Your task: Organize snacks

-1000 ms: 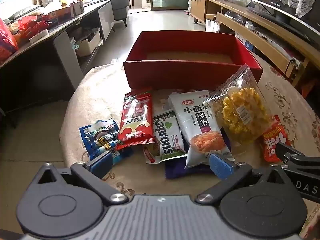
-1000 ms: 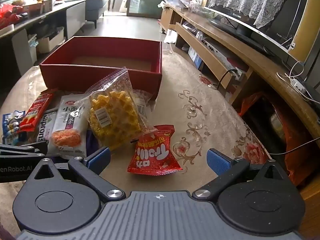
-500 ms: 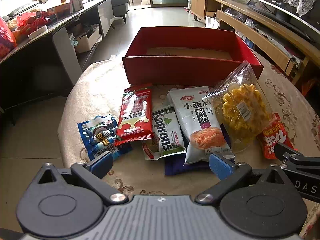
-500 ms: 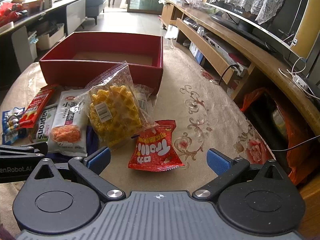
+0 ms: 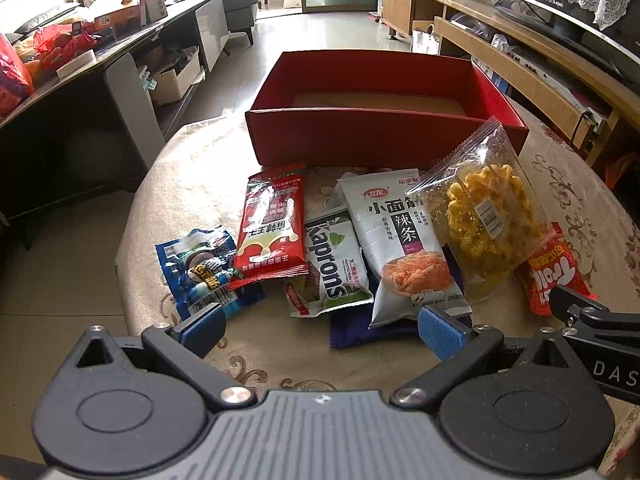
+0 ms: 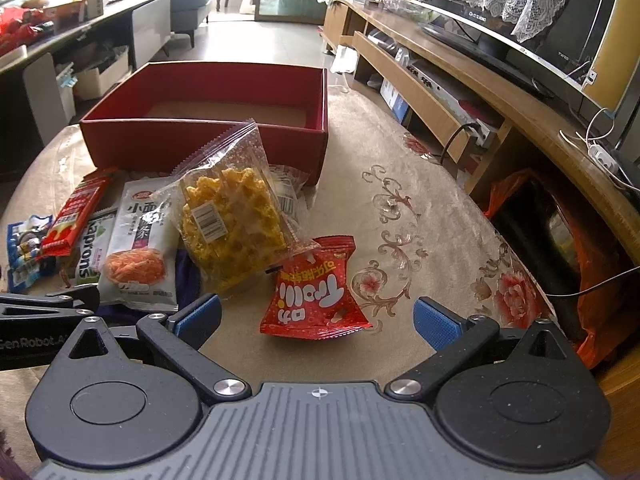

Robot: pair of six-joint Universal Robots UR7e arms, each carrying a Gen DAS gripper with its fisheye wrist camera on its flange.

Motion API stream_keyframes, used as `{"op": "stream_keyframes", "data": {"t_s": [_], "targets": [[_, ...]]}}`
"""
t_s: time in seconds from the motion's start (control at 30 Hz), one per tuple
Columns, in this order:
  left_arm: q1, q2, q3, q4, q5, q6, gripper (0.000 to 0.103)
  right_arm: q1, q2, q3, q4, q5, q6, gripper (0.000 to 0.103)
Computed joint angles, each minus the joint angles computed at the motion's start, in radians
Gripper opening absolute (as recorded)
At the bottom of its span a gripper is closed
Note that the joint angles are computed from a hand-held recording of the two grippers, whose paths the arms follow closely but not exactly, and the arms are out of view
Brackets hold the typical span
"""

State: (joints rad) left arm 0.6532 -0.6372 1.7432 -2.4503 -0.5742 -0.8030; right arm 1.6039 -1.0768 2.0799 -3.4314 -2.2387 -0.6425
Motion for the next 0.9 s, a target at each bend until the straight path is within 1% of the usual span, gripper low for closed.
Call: {"op": "stream_keyframes", "data": {"t_s": [0.47, 0.9], "targets": [[-0.001, -0.003, -0.003, 0.019, 0.002, -0.010, 0.101, -0.001, -0.007, 0.001, 0.024, 0.004, 0.016, 0.103], [-0.001, -0.004, -0.002, 0.025, 0.001, -0.013, 0.100, -0.002, -0.005, 0.001, 0.025, 0.003, 0.012, 0.103]]}}
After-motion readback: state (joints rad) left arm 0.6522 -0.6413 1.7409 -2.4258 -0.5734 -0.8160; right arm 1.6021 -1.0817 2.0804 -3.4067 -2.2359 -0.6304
